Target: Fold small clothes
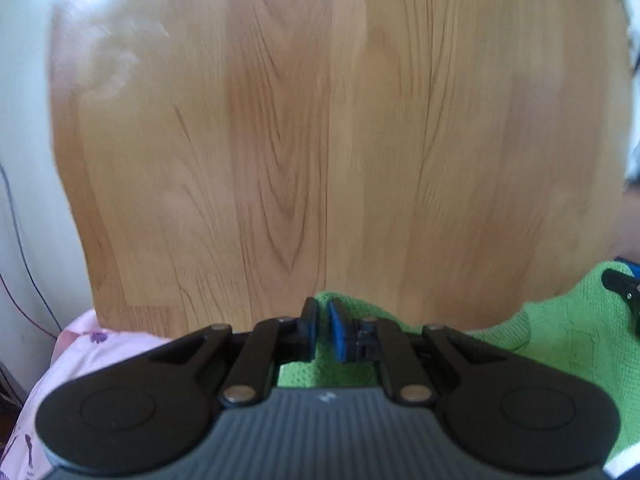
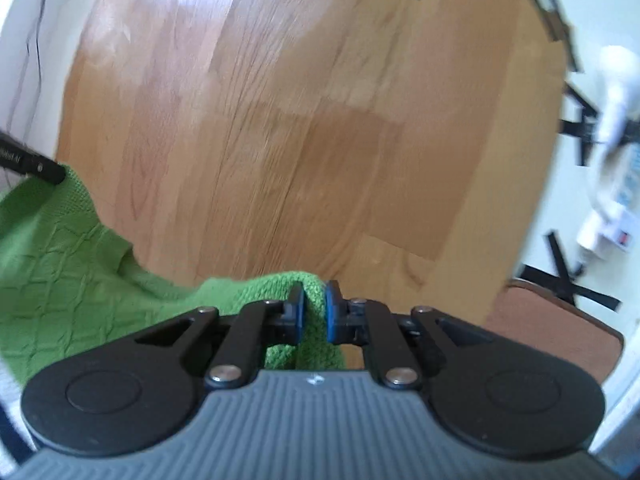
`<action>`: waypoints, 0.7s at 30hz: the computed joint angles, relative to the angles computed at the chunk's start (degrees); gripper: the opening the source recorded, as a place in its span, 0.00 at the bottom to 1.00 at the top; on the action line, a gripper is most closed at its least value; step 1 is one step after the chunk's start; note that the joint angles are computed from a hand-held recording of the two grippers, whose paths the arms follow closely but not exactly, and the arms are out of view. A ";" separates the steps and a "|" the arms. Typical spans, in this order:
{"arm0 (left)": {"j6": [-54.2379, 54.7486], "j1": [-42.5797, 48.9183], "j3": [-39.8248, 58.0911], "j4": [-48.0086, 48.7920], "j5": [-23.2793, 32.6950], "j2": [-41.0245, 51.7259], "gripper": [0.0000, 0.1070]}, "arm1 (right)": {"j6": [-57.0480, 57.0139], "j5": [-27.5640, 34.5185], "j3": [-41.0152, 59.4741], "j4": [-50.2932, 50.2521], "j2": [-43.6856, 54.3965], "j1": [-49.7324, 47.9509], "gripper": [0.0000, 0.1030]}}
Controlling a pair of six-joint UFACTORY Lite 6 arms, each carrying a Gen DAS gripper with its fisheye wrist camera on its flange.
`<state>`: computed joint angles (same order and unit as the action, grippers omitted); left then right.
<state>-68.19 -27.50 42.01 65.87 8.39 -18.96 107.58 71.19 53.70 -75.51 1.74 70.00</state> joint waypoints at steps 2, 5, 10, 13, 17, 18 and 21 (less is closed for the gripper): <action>-11.99 -4.88 4.15 11.53 6.82 11.78 0.07 | 2.04 -5.73 1.94 0.39 7.97 -4.35 0.13; -29.98 -10.14 7.54 25.75 15.59 28.18 0.07 | 8.65 -17.45 1.20 0.03 16.88 -10.04 0.14; -39.48 -13.49 1.33 34.62 21.68 27.11 0.17 | 17.29 -25.54 -9.99 -4.27 6.54 -11.64 0.45; -36.72 -12.65 -3.69 32.41 21.61 19.46 0.22 | 17.91 -22.68 -16.92 0.63 -6.75 -10.21 0.52; -28.46 -8.28 -13.91 26.64 15.97 2.00 0.26 | 20.20 -8.74 -26.97 9.86 -26.93 1.64 0.52; -22.73 -5.48 -16.90 23.49 12.53 -3.56 0.29 | 21.13 -3.09 -29.28 13.29 -31.92 7.63 0.52; -4.74 -0.60 -26.85 9.90 8.49 -20.74 0.38 | 31.19 11.62 -30.94 24.71 -36.37 25.62 0.52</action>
<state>-72.94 -28.10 15.17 75.76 16.88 -39.70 138.77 82.81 22.76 -50.80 -34.63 95.63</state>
